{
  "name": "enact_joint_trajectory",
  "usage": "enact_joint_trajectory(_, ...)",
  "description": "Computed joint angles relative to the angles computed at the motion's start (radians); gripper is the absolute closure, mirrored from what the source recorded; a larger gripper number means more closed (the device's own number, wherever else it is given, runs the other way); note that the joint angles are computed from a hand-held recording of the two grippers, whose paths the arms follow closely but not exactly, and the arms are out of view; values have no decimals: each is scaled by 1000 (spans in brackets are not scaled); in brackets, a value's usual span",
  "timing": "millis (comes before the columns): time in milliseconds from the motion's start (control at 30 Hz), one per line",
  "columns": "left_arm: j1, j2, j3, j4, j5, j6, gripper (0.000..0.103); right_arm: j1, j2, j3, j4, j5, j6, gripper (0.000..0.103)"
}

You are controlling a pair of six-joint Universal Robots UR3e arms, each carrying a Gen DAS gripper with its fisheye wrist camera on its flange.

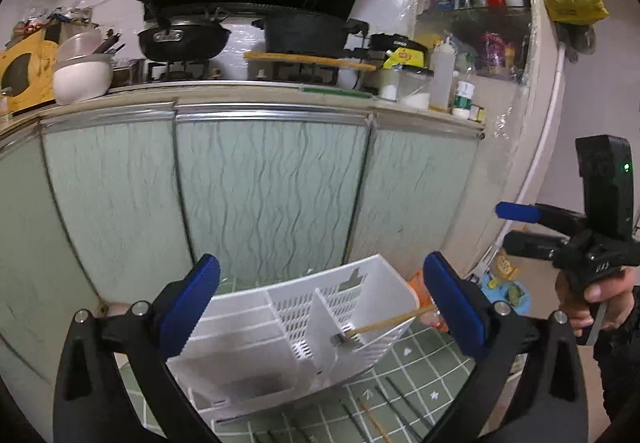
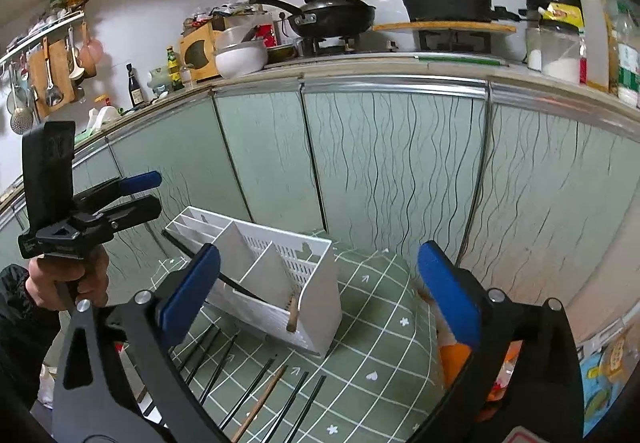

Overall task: Organize utensils
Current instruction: 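Lower both chopsticks into the holder compartments and open both tools, then move both open tools back over the remaining chopsticks on the table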

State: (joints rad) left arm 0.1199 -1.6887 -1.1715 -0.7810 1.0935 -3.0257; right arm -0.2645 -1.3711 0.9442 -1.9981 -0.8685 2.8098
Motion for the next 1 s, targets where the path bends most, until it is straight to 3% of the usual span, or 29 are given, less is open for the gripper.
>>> enact_joint_trajectory(533, 56, 279, -277, -23, -12, 59, 4, 0, -263, 305, -45, -76, -64, 8)
enact_joint_trajectory(1000, 126, 627, -652, 1, 12, 102, 4, -18, -566, 732, -143, -103, -112, 8)
